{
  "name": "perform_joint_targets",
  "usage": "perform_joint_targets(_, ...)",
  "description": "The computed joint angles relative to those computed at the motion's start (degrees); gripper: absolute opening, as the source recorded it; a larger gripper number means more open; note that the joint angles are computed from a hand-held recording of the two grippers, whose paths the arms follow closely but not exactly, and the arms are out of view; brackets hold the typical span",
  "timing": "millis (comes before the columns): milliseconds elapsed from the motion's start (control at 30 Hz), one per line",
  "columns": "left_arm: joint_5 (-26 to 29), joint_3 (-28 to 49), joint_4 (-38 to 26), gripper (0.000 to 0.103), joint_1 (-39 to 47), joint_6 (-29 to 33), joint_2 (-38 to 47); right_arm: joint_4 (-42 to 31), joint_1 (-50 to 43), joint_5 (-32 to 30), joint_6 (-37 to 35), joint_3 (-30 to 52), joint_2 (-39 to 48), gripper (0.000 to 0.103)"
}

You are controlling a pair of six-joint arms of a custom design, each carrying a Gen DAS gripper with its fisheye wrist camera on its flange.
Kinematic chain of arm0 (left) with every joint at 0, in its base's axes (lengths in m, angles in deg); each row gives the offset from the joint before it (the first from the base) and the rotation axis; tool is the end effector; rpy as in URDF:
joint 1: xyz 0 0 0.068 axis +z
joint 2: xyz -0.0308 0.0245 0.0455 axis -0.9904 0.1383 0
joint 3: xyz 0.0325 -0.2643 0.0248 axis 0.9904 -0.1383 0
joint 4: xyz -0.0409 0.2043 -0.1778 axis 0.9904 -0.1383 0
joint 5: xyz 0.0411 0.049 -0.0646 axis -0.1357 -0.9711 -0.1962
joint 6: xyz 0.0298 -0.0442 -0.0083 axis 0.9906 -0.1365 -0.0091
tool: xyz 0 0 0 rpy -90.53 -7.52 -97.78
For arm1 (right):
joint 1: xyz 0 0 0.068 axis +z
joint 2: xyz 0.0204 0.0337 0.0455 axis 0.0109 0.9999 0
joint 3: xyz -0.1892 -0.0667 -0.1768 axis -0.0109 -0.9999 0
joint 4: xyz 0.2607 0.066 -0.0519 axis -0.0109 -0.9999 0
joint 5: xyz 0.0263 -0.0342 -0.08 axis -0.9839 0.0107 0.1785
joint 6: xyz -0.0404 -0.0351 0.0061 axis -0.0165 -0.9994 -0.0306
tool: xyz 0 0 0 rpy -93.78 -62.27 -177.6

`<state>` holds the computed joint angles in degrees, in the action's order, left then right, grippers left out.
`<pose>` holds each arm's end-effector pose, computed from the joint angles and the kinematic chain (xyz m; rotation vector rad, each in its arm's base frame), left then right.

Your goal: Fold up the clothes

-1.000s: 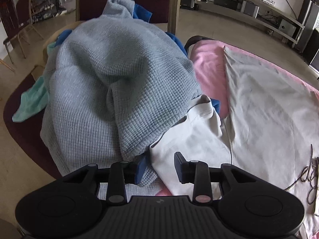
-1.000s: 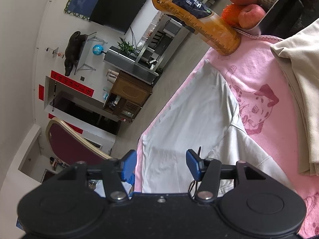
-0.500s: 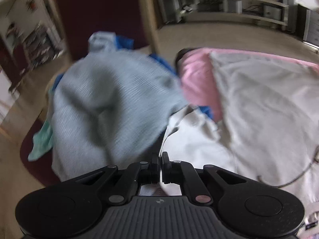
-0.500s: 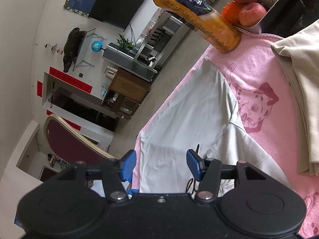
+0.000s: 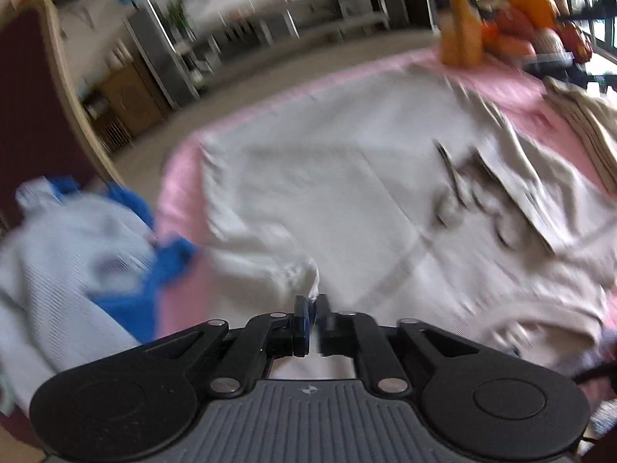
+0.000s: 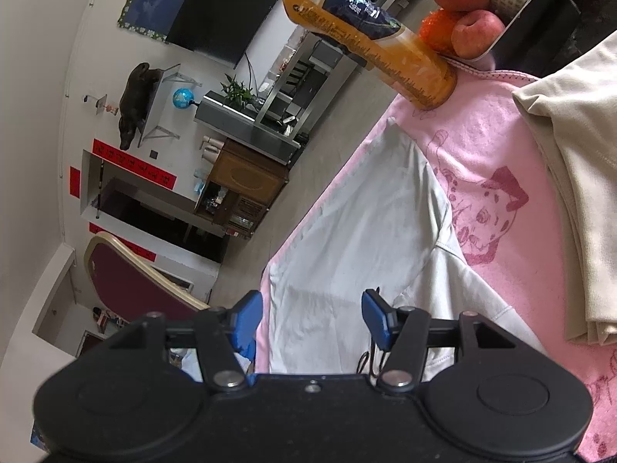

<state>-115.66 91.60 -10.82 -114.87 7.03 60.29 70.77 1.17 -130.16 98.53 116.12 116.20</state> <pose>0.2021 -0.1116 0.2095 0.2872 2.4389 0.2624 0.2916 0.0267 0.2589 0.3947 2.1510 1.2459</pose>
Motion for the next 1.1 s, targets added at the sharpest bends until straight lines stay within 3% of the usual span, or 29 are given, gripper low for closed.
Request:
perform_joint_targets(100, 5.91, -1.69, -1.32, 0.029, 0.99, -4.22, -1.42, -0.29, -0.89, -0.28, -0.11, 0.29, 0.23, 0.057)
perform_joint_targets(200, 7.67, -2.48, -4.68, 0.030, 4.61, -4.11, -8.02, -1.23, -2.15, -0.57, -0.58, 0.55, 0.24, 0.058)
perform_joint_targets(300, 9.96, -2.12, -6.34, 0.030, 13.87, -2.21, -13.11, -4.36, -2.58, -0.56, -2.38, 1.92, 1.09, 0.058)
perform_joint_targets(333, 11.04, -1.79, -6.32, 0.030, 17.89, -1.46, -13.78, -5.73, -2.57, -0.39, -3.24, 2.54, 1.49, 0.058)
perform_joint_targets(400, 14.06, -0.82, -5.01, 0.016, 25.98, -1.59, -11.42, -10.15, -1.30, 2.38, -6.55, 4.82, 2.81, 0.058)
perform_joint_targets(433, 15.45, -0.05, -4.25, 0.014, 29.70, -2.11, -9.42, -12.43, -0.32, 4.72, -8.40, 6.05, 3.48, 0.057)
perform_joint_targets(533, 20.18, 1.66, -1.54, 0.012, 35.26, -3.12, -3.64, -18.24, 3.33, 12.33, -14.67, 9.70, 5.62, 0.039)
perform_joint_targets(567, 21.03, 2.07, -0.73, 0.011, 35.48, -3.33, -2.15, -20.51, 5.02, 15.49, -17.68, 11.25, 6.62, 0.034)
perform_joint_targets(733, 20.68, 5.82, 3.59, 0.012, 32.70, -1.57, 6.71, -25.00, 10.00, 23.06, -23.93, 14.47, 9.94, 0.033)
perform_joint_targets(900, 17.54, 10.54, 6.20, 0.010, 31.20, -1.22, 18.15, -23.08, 9.34, 22.78, -22.86, 13.25, 9.28, 0.034)
perform_joint_targets(1000, 15.40, 11.71, 6.43, 0.010, 29.60, 0.19, 19.10, -23.43, 9.18, 23.10, -22.76, 13.53, 9.69, 0.034)
perform_joint_targets(1100, 16.80, 12.64, 8.14, 0.012, 30.33, 0.73, 18.63, -23.21, 9.36, 23.41, -22.07, 13.96, 10.10, 0.034)
